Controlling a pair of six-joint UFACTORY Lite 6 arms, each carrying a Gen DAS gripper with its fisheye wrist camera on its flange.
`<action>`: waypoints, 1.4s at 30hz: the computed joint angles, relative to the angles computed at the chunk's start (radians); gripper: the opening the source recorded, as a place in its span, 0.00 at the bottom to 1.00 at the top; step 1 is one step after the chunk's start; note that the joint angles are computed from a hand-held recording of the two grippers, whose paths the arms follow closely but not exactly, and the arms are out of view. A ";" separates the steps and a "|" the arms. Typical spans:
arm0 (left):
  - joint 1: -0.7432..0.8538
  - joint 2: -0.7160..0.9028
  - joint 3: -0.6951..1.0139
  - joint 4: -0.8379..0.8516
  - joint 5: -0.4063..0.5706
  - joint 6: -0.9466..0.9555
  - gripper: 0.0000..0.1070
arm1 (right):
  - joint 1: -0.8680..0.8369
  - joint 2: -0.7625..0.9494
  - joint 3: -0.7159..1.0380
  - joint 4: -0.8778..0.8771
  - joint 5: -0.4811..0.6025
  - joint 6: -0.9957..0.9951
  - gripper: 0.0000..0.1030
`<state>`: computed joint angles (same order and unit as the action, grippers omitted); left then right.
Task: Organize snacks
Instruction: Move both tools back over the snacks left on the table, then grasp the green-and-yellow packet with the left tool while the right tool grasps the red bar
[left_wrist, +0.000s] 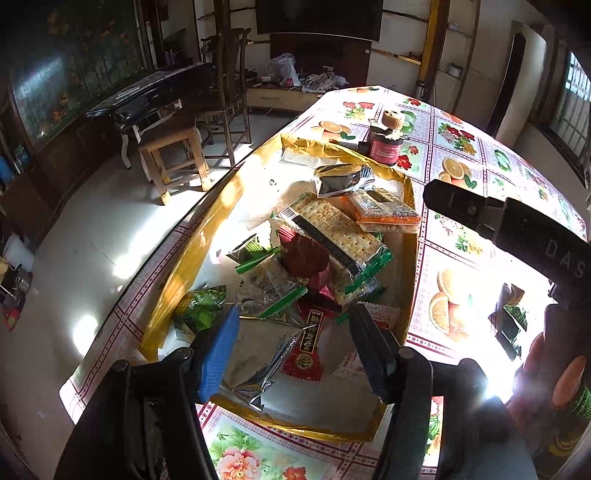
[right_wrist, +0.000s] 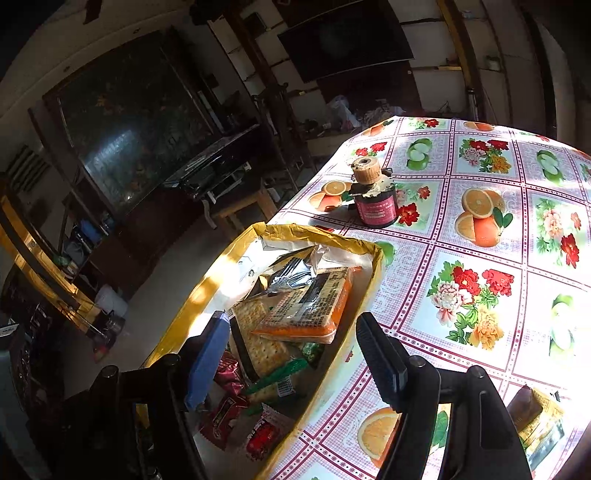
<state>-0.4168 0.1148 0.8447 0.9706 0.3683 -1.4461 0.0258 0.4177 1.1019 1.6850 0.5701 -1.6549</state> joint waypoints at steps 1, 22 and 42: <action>-0.014 -0.013 -0.006 0.010 0.013 -0.018 0.59 | -0.025 -0.025 -0.033 0.007 0.009 -0.017 0.74; -0.342 -0.075 0.056 0.100 0.279 -0.198 0.72 | -0.785 -0.245 -0.383 -0.189 0.238 -0.224 0.78; -0.468 0.333 0.429 -0.120 0.111 0.080 0.74 | -1.005 -0.070 -0.245 -0.260 0.238 -0.276 0.81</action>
